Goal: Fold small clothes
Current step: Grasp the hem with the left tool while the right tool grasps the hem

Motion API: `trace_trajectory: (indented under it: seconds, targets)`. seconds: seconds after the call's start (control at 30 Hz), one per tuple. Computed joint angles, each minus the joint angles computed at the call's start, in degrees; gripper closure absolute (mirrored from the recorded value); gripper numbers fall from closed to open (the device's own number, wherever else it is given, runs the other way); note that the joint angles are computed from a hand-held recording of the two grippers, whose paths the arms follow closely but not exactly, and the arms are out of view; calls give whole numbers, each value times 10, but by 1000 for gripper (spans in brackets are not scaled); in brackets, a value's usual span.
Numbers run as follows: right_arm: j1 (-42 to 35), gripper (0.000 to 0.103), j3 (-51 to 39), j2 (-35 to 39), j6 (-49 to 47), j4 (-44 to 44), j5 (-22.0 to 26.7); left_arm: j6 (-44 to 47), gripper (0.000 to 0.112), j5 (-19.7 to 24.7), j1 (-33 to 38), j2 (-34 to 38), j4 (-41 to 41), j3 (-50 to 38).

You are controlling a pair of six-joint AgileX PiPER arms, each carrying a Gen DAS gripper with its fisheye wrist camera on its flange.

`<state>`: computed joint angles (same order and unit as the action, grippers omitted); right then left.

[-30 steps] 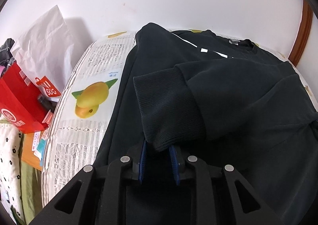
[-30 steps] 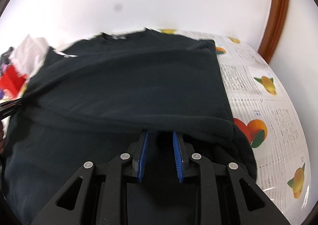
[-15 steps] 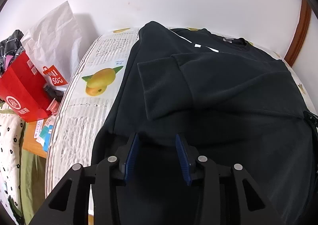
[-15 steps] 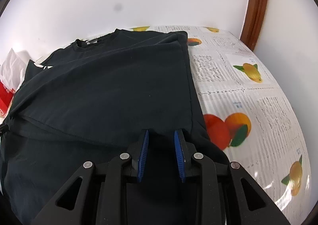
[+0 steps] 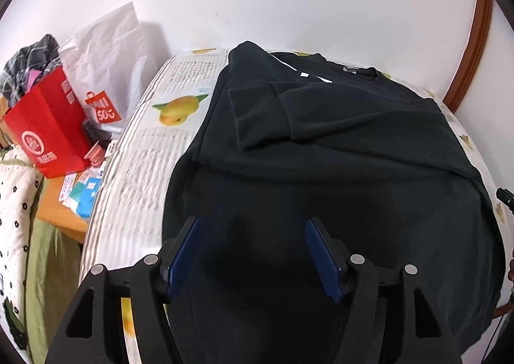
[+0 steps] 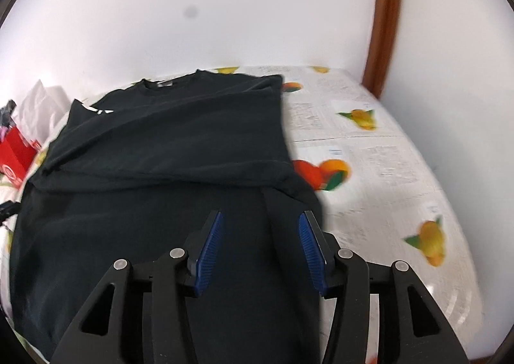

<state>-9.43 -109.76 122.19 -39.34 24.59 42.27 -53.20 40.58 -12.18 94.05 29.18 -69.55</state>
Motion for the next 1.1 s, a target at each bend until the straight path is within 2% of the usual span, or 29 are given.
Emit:
trace_trajectory:
  seconds: [0.03,0.07,0.2,0.3,0.63,0.7,0.8,1.1]
  targets:
    - [-2,52,43,-23,-8,-4,-36,-9,48,-1,-4,-12,3,16]
    - [-4,52,62,-34,-13,-5,-50,-21,48,-2,-7,-24,8,32]
    - [-36,52,97,-48,-52,25,-18,-57,48,1,-24,-72,16,98]
    - [-55,52,155,-69,-81,38,-32,-91,48,-1,-39,-108,30,150]
    - [-115,52,282,-100,-207,127,-28,-158,49,-24,-79,-194,28,282]
    - [-123,52,302,-102,-236,155,-27,-215,50,-16,-108,-200,72,296]
    - [-121,52,346,-118,-291,197,-66,-267,53,2,-142,-192,109,300]
    - [-104,51,328,-107,-261,178,-76,-356,60,28,-178,-163,179,296]
